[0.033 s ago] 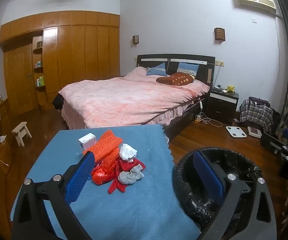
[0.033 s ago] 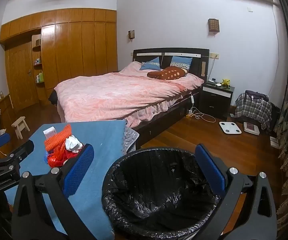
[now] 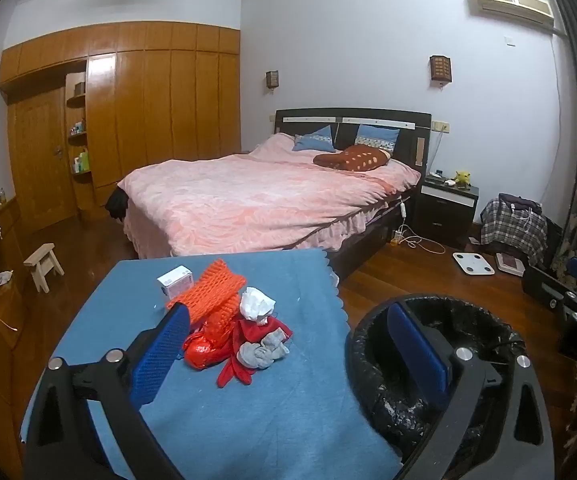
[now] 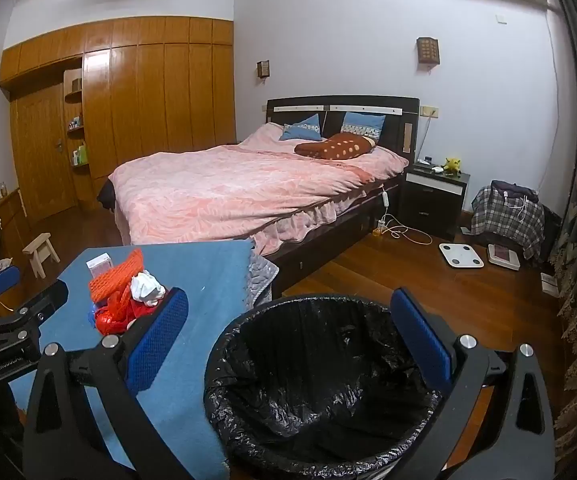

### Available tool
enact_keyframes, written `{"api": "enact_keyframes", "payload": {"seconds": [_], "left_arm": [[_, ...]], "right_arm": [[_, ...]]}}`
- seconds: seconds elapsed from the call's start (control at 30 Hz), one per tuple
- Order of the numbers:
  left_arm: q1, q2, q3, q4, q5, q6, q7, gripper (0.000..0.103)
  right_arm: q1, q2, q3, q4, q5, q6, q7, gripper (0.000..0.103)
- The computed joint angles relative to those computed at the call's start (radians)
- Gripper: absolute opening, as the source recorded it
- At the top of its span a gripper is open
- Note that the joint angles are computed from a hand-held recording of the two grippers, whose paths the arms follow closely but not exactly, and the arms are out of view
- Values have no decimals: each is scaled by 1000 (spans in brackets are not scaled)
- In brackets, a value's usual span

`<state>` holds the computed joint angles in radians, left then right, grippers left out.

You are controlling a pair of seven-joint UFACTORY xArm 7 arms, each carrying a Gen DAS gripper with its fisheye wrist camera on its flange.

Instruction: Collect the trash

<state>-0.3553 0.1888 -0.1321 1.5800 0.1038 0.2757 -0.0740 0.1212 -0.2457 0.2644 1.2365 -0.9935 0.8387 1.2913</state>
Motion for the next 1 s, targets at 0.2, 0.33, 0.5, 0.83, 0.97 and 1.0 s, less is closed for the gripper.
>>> {"api": "enact_keyframes", "payload": {"seconds": [0.2, 0.33, 0.5, 0.83, 0.97, 1.0], "left_arm": [[0, -1, 0, -2, 0, -4, 0, 97], [-1, 0, 1, 0, 0, -1, -2, 97], [0, 0, 0, 0, -2, 1, 0, 97], [-2, 0, 2, 1, 3, 1, -3, 97], [-2, 0, 2, 1, 6, 2, -5, 97], [-2, -1, 3, 0, 7, 1, -6, 97]], "right_arm": [[-1, 0, 2, -1, 0, -1, 5, 98], [0, -1, 1, -3, -1, -1, 8, 98], [1, 0, -1, -2, 1, -1, 5, 98], [2, 1, 1, -13, -5, -5, 19, 98], [3, 1, 0, -12, -5, -5, 18, 98], [3, 0, -2, -11, -1, -6, 14, 98]]}}
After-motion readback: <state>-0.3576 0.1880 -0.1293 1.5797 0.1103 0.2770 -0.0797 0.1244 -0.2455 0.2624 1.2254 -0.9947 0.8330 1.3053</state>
